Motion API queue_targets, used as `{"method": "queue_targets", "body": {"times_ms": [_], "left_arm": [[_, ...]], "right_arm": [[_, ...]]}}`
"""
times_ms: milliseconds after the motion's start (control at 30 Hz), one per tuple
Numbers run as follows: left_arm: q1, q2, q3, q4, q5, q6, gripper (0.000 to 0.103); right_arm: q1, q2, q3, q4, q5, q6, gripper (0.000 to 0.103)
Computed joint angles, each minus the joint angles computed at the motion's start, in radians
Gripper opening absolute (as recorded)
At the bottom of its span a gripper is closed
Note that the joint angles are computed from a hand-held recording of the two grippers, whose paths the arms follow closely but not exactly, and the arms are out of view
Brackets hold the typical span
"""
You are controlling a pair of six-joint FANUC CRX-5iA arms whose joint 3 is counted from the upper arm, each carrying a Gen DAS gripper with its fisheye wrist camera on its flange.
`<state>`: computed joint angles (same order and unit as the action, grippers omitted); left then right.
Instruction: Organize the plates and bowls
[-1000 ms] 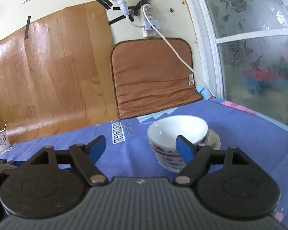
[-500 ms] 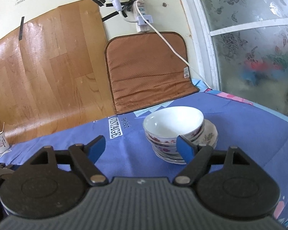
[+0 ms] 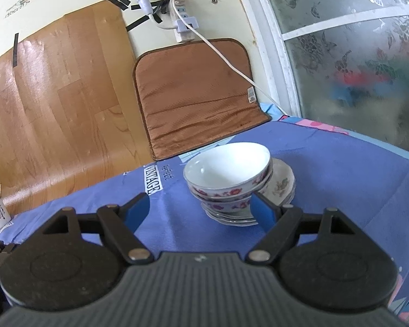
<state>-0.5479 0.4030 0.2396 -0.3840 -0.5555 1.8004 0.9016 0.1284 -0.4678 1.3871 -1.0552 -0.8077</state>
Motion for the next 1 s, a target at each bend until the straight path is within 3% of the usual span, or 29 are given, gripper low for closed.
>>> {"method": "queue_targets", "body": {"times_ms": [1000], "left_arm": [[-0.03, 0.031, 0.049, -0.054, -0.067, -0.009, 0.103]], "right_arm": [[-0.005, -0.011, -0.014, -0.025, 0.012, -0.051, 0.083]]}}
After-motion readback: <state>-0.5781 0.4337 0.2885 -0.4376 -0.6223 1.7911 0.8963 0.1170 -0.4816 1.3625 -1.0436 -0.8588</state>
